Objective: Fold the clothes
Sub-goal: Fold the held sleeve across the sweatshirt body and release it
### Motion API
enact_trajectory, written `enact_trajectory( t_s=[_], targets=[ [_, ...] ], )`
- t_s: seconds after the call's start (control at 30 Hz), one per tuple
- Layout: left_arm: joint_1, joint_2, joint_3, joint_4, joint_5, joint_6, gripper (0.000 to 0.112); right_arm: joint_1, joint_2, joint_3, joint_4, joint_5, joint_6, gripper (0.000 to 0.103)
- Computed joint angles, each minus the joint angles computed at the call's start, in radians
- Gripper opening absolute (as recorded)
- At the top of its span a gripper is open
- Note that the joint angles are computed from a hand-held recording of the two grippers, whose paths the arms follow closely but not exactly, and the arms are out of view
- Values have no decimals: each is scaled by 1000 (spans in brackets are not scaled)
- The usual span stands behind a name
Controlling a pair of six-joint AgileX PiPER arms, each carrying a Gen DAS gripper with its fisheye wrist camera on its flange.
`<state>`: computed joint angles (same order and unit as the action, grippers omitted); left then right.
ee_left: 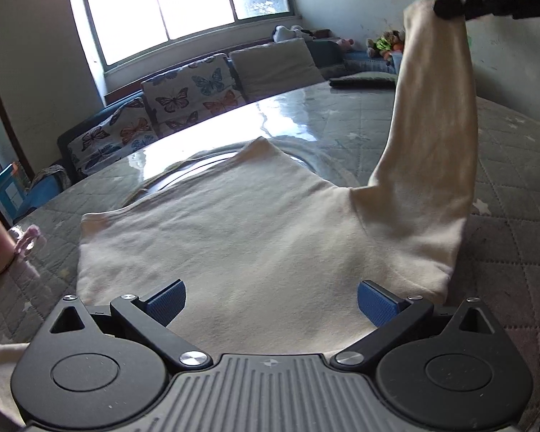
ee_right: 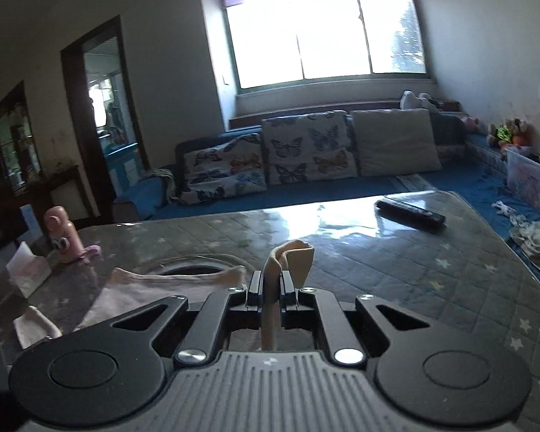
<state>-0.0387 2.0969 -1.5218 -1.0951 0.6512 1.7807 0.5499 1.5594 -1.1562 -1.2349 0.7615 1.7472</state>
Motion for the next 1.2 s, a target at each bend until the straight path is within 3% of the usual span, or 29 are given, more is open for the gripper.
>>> enact_trajectory(
  t_s=[0.3, 0.57, 0.67, 0.97, 1.2],
  targets=[
    [154, 32, -100, -18, 25, -81, 103, 57, 246, -356, 181, -143, -346, 7],
    [226, 77, -159, 15, 10, -168, 103, 70, 493, -622, 551, -195, -740, 8],
    [238, 80, -159, 15, 18, -176, 103, 67, 554, -675, 684, -204, -862, 13],
    [246, 76, -158, -22, 55, -142, 99, 60, 451, -529, 705, -172, -916, 27],
    [210, 82, -164, -25, 82, -122, 77, 9, 358, -303, 662, -179, -775, 27]
  ],
)
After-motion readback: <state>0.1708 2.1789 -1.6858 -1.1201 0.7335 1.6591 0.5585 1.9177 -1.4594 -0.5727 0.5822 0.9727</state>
